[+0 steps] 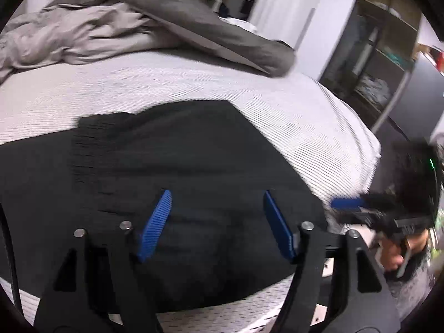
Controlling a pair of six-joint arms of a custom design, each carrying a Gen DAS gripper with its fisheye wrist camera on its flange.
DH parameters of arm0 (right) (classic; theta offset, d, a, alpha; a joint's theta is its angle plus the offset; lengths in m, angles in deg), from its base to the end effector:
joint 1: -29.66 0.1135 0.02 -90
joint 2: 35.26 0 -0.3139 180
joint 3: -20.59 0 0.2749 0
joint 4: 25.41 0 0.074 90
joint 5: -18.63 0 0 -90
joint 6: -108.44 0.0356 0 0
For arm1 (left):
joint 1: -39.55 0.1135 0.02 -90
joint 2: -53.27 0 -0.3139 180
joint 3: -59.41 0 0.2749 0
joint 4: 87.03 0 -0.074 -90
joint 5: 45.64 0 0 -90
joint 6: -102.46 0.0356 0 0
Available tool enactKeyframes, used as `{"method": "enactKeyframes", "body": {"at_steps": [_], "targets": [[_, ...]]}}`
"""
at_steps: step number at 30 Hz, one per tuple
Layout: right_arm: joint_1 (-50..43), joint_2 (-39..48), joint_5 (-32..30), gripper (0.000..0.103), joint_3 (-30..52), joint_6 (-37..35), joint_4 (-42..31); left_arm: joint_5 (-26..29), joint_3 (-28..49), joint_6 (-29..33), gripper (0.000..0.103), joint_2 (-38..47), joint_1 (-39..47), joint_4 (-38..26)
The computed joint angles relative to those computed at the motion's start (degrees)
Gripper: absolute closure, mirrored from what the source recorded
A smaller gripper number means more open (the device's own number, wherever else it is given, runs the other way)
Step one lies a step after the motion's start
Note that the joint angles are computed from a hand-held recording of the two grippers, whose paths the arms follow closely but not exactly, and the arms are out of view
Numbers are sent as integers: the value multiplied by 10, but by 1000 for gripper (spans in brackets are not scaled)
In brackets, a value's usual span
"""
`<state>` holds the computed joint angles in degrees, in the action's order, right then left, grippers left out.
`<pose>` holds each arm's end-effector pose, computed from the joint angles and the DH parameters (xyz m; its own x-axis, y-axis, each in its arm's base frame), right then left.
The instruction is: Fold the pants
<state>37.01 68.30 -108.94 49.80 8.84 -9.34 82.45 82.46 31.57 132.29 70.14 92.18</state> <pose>0.2169 0.0499 0.0670 -0.7619 -0.2316 -0.6049 -0.5542 0.7165 0.4237 0.1575 0.0676 0.1085 -0.7161 -0.1240 -0.6869 0.1323 0.9421 -0.3081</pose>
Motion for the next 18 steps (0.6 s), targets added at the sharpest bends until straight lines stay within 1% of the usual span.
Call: {"method": "enactKeyframes", "body": {"at_steps": [2,3,4,5,6,7,8,9,10,12,15,16,18], "targets": [[20,19,18,54,21,32,2,-33,-18,-31,37,8,-81,36],[32,33,28,54,36,37,-5,-68,-30,-46,37,20,-142,72],[52,50,52,54,50,46,-7,-92,-40,-49,37,24,-174,91],[64,59,68,54,61,48,-13,-141,-49,-59,37,44,-223,126],[77,68,84,54,70,54,-15,-200,-55,-66,37,80,-272,166],[85,78,91,54,85,57,-25,-224,-62,-69,37,104,-292,199],[88,86,93,56,101,55,-39,-225,-69,-69,36,116,-294,222],[82,89,96,58,117,44,-60,-223,-67,-70,36,113,-294,214],[85,96,100,62,139,48,-78,-215,-63,-66,36,106,-288,195],[75,113,83,65,166,55,-94,-198,-56,-53,36,109,-271,178],[66,160,67,73,250,78,-139,-188,-51,-46,36,123,-267,178],[65,177,61,76,284,89,-158,-175,-41,-29,36,136,-247,175],[58,214,46,77,356,110,-195,-172,-42,-24,36,143,-246,180]]}}
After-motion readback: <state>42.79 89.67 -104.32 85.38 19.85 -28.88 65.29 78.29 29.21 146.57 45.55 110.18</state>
